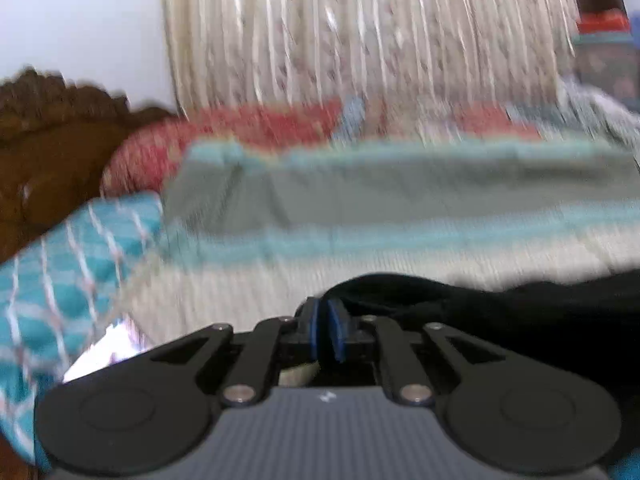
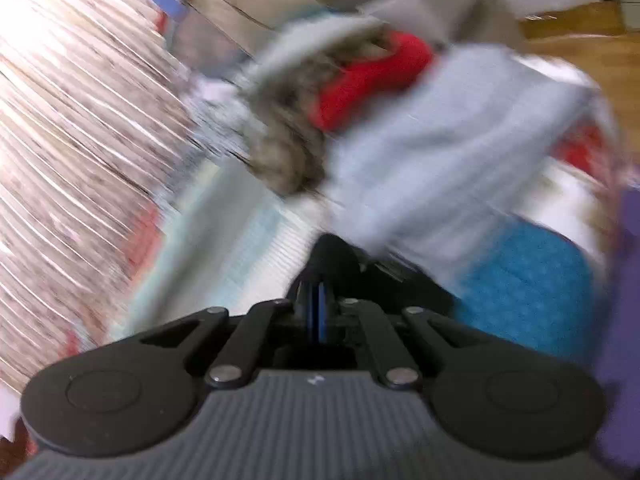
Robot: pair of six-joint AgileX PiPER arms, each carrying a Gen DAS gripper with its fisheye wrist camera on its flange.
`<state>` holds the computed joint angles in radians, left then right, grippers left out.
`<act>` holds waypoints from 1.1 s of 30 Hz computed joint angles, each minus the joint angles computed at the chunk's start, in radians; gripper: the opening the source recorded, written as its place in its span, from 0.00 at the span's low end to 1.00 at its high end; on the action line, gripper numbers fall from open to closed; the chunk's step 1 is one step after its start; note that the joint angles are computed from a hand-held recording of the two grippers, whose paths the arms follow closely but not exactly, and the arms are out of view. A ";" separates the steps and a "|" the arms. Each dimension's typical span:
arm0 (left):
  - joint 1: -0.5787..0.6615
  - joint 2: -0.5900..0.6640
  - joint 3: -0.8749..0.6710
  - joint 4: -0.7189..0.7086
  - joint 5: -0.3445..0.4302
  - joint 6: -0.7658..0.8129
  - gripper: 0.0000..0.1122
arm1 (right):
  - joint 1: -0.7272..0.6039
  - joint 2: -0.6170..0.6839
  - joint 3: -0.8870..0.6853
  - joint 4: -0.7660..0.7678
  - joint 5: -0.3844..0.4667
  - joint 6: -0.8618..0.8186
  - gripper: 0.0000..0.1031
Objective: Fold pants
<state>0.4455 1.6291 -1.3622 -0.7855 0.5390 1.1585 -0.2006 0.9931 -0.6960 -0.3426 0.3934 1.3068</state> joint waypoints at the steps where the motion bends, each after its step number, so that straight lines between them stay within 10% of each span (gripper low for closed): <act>1: 0.009 -0.023 0.049 0.056 0.005 -0.021 0.13 | 0.027 -0.002 0.026 -0.024 0.059 0.025 0.10; 5: 0.075 -0.067 0.131 0.212 0.104 -0.115 0.22 | 0.112 -0.054 0.167 -0.214 0.154 0.353 0.10; 12: 0.267 0.006 -0.075 0.139 0.327 -0.346 0.44 | 0.534 0.063 -0.032 -0.666 0.619 0.675 0.33; 16: 0.278 0.116 -0.264 0.099 0.448 -0.500 0.65 | 0.643 0.153 -0.119 -0.752 0.575 0.647 0.37; 21: 0.182 0.287 -0.470 0.128 0.510 -0.664 0.84 | 0.677 0.300 -0.202 -0.672 0.314 0.522 0.37; 24: 0.118 0.423 -0.622 0.180 0.569 -0.796 0.81 | 0.718 0.408 -0.264 -0.584 0.194 0.412 0.40; 28: 0.068 0.535 -0.737 0.236 0.623 -0.909 0.18 | 0.728 0.518 -0.336 -0.356 0.097 0.171 0.40; 33: 0.174 0.207 -0.324 -0.011 0.471 -0.541 0.15 | 0.758 0.554 -0.374 -0.303 0.166 0.029 0.40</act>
<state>0.6191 1.8363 -1.6858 -0.7963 1.0101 0.6177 0.5574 1.5474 -1.0701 -0.6457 0.5596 1.3359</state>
